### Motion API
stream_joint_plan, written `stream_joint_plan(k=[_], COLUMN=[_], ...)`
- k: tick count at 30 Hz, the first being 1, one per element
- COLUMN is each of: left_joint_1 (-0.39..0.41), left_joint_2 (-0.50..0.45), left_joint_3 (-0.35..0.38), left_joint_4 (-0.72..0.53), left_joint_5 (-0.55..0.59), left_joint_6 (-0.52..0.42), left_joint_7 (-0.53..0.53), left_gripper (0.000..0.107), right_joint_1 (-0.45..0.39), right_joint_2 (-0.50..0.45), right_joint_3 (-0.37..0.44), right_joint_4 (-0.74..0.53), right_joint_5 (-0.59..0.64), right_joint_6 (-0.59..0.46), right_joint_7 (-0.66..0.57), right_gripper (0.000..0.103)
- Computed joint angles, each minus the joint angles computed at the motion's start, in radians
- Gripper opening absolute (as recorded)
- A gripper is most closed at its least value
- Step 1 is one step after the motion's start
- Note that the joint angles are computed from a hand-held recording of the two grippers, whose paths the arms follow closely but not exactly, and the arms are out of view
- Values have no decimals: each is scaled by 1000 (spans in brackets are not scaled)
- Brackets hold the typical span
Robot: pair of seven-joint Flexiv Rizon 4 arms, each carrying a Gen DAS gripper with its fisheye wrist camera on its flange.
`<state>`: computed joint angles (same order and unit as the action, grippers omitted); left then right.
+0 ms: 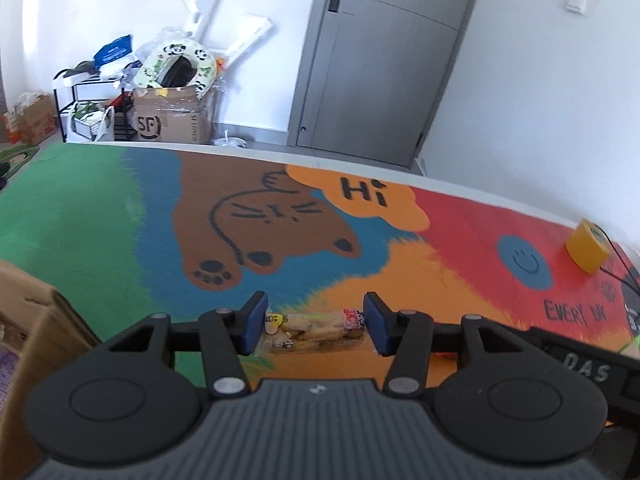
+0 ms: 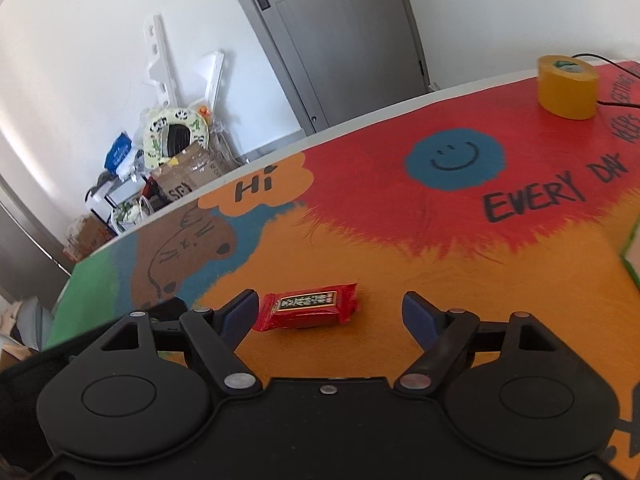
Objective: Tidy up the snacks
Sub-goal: 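Grasp the peanut packet with the left tool while the right tool grasps the red wrapped candy, then carry both snacks over the cardboard box and open both tools to drop them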
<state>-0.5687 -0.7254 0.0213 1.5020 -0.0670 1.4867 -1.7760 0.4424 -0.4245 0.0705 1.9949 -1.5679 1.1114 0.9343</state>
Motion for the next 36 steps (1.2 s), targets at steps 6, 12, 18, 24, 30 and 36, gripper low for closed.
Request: stream_joint_plan(k=[6,12,18,24,30,36], left_joint_1=[7,15,25,8,17,45], left_joint_2=[2,6,5,19,66,132], left_joint_3=[9,-3,-16,0,-35,-89], left_joint_4=[9,18,23,40,106,209], left_joint_5=[-15,-31,-42,-36,-22,-29], left_joint_6=[22,42,45,39,84,152], left_joint_7=[-33,-47,-37,-48,-21,28], left_gripper=[51,51,51,51,51,51], right_joint_1=[28,71,137,156,155,157], right_joint_2=[-43,-82,-105,-65,1,75], right_joint_3=[-9,-28,-49,-51,-27,24], right_joint_4=[-55,-102,-134,-94,-12,51], right_joint_5=[85,198,311,349,288,224], right_joint_6=[-17,-37,-134,-157,-181,-249], right_joint_7=[-116,-241,-361,-365,-227,-98], right_gripper=[83,83,71,50,49,49])
